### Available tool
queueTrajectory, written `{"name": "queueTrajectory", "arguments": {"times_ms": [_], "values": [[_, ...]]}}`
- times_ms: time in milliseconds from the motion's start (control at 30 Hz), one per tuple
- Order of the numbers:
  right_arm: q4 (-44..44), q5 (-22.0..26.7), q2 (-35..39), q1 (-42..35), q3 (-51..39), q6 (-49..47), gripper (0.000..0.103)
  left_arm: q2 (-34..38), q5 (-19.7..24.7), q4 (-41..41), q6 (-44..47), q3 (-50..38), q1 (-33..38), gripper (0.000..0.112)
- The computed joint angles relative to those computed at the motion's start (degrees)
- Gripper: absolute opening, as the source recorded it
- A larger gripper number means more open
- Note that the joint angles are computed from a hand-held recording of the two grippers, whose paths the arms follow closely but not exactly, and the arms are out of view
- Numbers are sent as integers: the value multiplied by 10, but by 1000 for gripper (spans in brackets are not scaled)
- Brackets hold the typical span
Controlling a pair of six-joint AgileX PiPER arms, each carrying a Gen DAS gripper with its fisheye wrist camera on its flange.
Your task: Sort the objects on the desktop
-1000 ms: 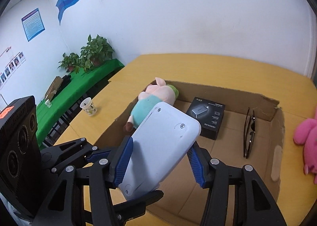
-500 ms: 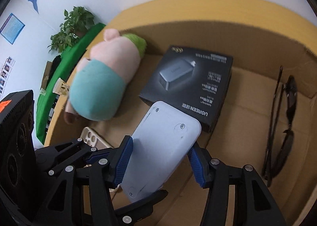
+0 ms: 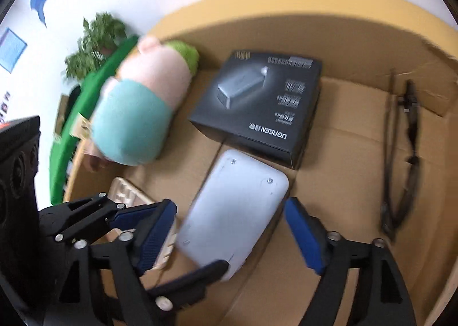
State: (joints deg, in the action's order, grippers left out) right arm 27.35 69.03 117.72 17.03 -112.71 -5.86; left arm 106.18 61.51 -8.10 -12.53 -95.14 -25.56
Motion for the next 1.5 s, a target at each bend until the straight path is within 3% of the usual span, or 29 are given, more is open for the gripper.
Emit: {"name": "queueTrajectory", "arguments": {"times_ms": [133,200,300,400,467,600,700,733,800,833,933,1000,1067,1233,1367,1500], "values": [[-21,-68,-147,4,135,23,96,-132,-60,48,-8,107,-18,66],[-125,-118,-228,41,199,108,103,-226,-99,99,-34,187,-35,66],[-297,-178,-367,114,317,236,103,-337,-142,239,-124,279,-76,76],[-469,-191,-456,219,407,406,103,-402,-169,404,-258,353,-119,80],[-583,-186,-493,289,467,520,103,-430,-175,469,-325,401,-137,80],[-728,-161,-503,377,551,715,103,-459,-176,553,-448,480,-152,80],[-771,-199,-490,378,590,811,103,-454,-212,580,-523,518,-132,80],[-809,-186,-487,390,601,858,103,-451,-232,588,-535,528,-122,80],[-863,-161,-492,419,623,925,103,-434,-218,651,-611,541,-135,80],[-875,-178,-494,415,634,939,103,-425,-216,670,-637,546,-138,80],[-864,-221,-470,393,643,921,103,-409,-266,668,-644,560,-111,80],[-874,-234,-459,390,656,933,103,-401,-246,722,-688,574,-136,81],[-927,-210,-461,417,674,988,103,-399,-228,753,-716,584,-157,81],[-973,-201,-458,430,692,1042,103,-400,-231,811,-778,602,-165,82],[-1022,-181,-459,454,714,1097,103,-409,-218,915,-890,643,-188,84],[-1033,-183,-458,450,716,1103,103,-409,-219,922,-896,643,-187,85]]}}
